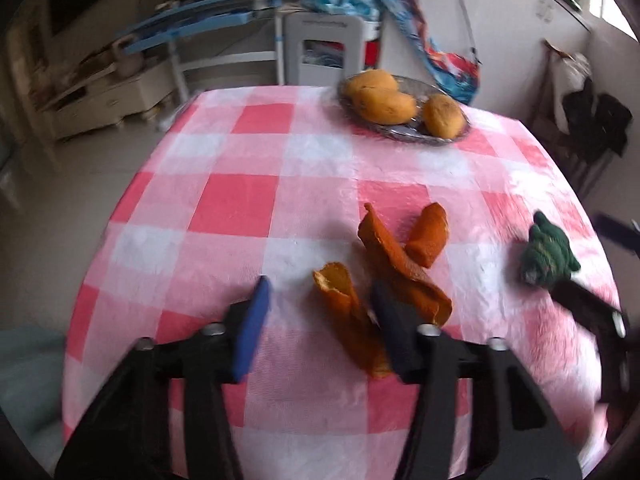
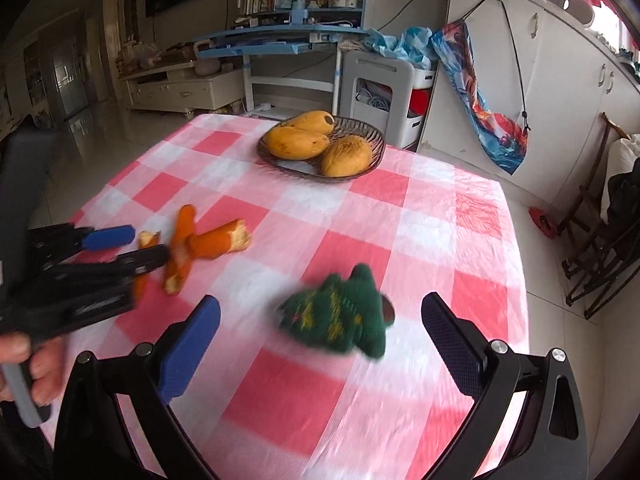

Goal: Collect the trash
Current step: 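Grasp an orange peel with the left tool while the right tool grasps the green plush toy, then carry the peel and plush toy over the yellow bucket and open both tools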

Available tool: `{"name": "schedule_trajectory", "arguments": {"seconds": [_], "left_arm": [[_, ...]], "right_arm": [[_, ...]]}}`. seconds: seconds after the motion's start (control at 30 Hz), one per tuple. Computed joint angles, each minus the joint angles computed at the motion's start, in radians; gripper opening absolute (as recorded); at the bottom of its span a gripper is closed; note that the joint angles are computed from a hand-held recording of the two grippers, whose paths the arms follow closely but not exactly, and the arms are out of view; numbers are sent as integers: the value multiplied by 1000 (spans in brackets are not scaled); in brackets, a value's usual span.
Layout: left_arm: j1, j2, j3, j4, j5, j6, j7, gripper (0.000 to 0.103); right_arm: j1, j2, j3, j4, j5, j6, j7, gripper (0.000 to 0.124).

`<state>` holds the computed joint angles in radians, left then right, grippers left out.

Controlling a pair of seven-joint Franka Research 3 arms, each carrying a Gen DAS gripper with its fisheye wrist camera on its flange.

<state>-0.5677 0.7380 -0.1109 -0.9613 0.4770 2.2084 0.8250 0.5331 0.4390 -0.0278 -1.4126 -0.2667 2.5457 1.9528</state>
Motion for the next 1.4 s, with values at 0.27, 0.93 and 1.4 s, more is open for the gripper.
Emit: {"name": "schedule_trajectory", "arguments": {"seconds": [0.27,0.93,1.4], "left_arm": [[192,-191,-150,-345,-219,242,282,16],[160,-428,-109,-664,-121,322,108,14],[195,-758,-166,-987,-37,395,-60,14]], "right_arm": [[-99,55,103,69,281,-77,-176,71],[-45,-156,180,-203,484,50,-373,59],[-17,-325,284,-396,885,156,-829,59]]}}
